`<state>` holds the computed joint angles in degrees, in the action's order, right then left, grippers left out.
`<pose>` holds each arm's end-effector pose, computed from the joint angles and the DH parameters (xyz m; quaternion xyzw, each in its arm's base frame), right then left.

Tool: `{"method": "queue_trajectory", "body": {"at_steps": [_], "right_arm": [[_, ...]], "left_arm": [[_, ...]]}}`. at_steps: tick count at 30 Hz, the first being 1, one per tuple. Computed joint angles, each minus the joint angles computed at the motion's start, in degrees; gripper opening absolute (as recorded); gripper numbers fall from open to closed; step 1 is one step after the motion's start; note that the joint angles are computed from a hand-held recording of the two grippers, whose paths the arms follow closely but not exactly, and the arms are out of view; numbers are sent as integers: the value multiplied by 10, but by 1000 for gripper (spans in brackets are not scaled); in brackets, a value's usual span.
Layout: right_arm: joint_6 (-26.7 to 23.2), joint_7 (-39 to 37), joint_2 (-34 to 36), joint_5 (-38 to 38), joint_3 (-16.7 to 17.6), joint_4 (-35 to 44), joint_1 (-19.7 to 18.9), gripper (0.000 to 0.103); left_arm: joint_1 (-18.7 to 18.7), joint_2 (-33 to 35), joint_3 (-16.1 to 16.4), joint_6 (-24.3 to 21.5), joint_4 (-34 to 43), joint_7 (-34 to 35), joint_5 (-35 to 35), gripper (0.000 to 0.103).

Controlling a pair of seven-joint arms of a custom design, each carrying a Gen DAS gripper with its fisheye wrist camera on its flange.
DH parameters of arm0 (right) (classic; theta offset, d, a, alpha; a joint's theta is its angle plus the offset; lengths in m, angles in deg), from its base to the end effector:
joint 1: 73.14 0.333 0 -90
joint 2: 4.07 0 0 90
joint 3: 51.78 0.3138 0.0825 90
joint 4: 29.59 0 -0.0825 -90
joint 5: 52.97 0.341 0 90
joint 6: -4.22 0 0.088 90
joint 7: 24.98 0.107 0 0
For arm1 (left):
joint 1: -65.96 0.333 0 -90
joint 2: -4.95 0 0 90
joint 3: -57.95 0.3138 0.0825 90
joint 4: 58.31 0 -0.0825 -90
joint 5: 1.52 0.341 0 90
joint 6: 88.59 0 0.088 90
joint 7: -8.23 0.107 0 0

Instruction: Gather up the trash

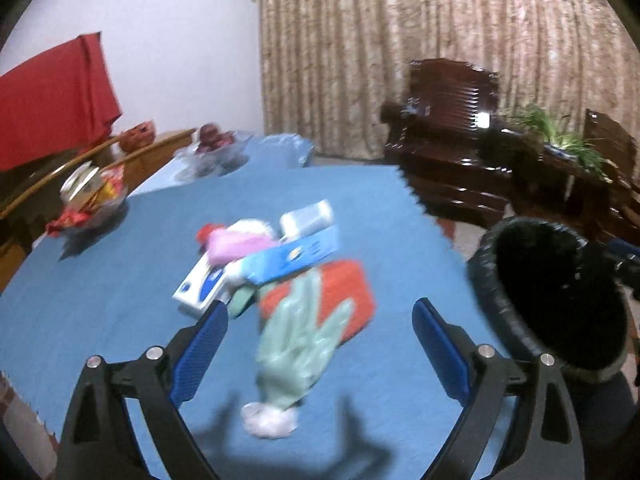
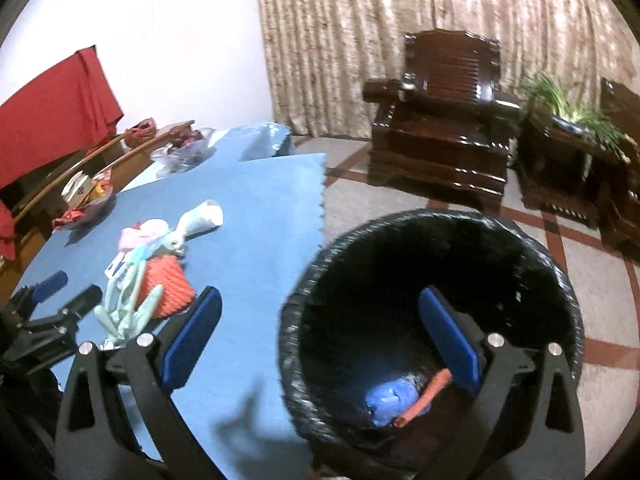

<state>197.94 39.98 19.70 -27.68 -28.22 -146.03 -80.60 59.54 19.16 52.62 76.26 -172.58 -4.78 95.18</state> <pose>0.6072 0.0958 0.3887 -0.6685 0.5913 -0.2563 0.3711 0.5472 -0.1687 0.3874 -0.6436 0.6137 -0.2959 0.3487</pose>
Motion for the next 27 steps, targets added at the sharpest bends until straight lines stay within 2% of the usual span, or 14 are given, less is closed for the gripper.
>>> {"method": "queue_trajectory", "body": {"at_steps": [2,6,11,16,18,20,22,27], "right_arm": [[7,-7,6,-3,-15,7,24,96],[8,-7,18,-3,-27,15,47,96],[2,-15,33,6,-54,33,85,96],[-13,-33,45,20,-72,50,112,96],[-16,-41,49,26,-75,55,118,96],[-21,-49,54,33,-82,63,128,96],[-25,-55,57,41,-90,69,137,96],[-28,-74,62,55,-85,77,137,96]], "left_arm": [[5,3,4,-1,-10,-15,4,88],[14,23,9,4,-14,-24,4,81],[21,57,14,28,-1,-1,-25,67],[20,80,25,48,10,18,-46,61],[21,88,28,61,14,30,-56,50],[21,92,31,76,14,43,-69,32],[16,89,36,82,14,36,-61,24],[15,76,38,98,6,6,-41,19]]}}
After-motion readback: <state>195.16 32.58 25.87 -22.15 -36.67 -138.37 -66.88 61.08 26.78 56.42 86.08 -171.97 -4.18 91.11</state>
